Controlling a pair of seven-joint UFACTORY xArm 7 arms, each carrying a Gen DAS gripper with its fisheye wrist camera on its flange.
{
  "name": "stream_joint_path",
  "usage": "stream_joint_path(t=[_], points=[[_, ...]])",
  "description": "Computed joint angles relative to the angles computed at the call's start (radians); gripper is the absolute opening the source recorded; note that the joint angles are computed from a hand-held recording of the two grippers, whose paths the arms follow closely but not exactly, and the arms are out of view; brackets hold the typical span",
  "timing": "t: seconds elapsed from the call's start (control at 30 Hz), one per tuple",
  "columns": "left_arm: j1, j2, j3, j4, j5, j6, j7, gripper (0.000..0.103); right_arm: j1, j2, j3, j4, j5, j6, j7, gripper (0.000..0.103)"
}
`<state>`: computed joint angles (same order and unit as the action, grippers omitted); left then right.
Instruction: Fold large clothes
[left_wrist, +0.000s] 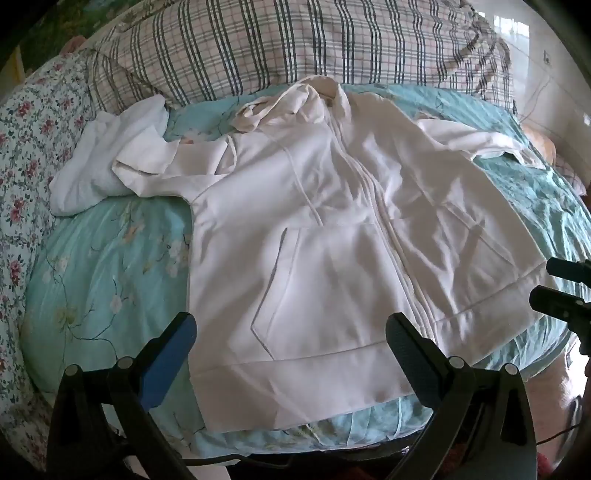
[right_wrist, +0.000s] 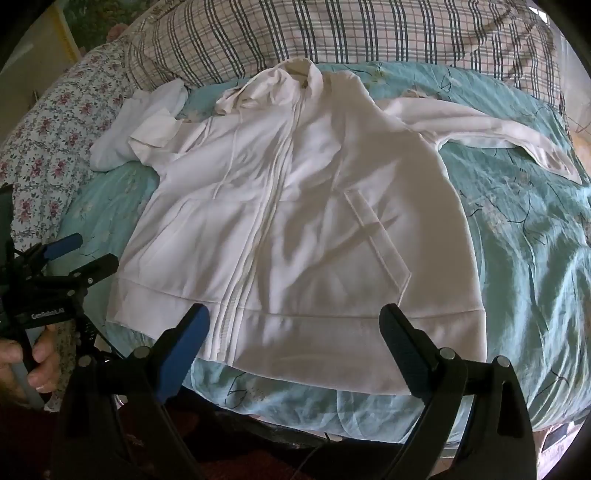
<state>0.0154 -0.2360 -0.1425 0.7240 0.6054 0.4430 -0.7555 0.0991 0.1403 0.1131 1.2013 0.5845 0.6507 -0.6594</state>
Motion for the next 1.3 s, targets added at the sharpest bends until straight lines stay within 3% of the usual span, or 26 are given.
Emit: stream_joint_path(t=[0.33, 0.4, 0.73, 1.1, 1.2, 1.3], points=[[-0.002, -0.007, -0.006, -0.005, 0.003, 0.001, -0.011, 0.103, -0.011, 0.022, -0.005, 0.038, 0.002, 0.030, -0.015, 0.094], [-0.007, 0.005, 0.014, 0.005, -0.028, -0.003, 0.030, 0.103, -0.016, 0.021, -0.003, 0.033, 0.008, 0.029, -0.023, 0.094], [-0.002, 0.004, 0.010, 0.009, -0.029, -0.010, 0.027, 0.103, 0.003, 0.002, 0.007, 0.004, 0.010, -0.005, -0.003, 0.094], [0.003, 0.009, 0.001, 0.018, -0.013, 0.013, 0.027, 0.102, -0.017, -0.003, 0.029, -0.014, 0.087, -0.042, -0.065, 0.094], [-0.001, 0.012, 0.002, 0.023, -0.009, 0.021, 0.026, 0.103, 0.023, 0.000, -0.016, 0.000, 0.019, -0.006, -0.007, 0.094], [-0.005, 0.014, 0.005, 0.025, -0.005, 0.028, 0.026, 0.102, -0.002, 0.004, 0.009, -0.001, 0.072, -0.025, -0.051, 0.094]])
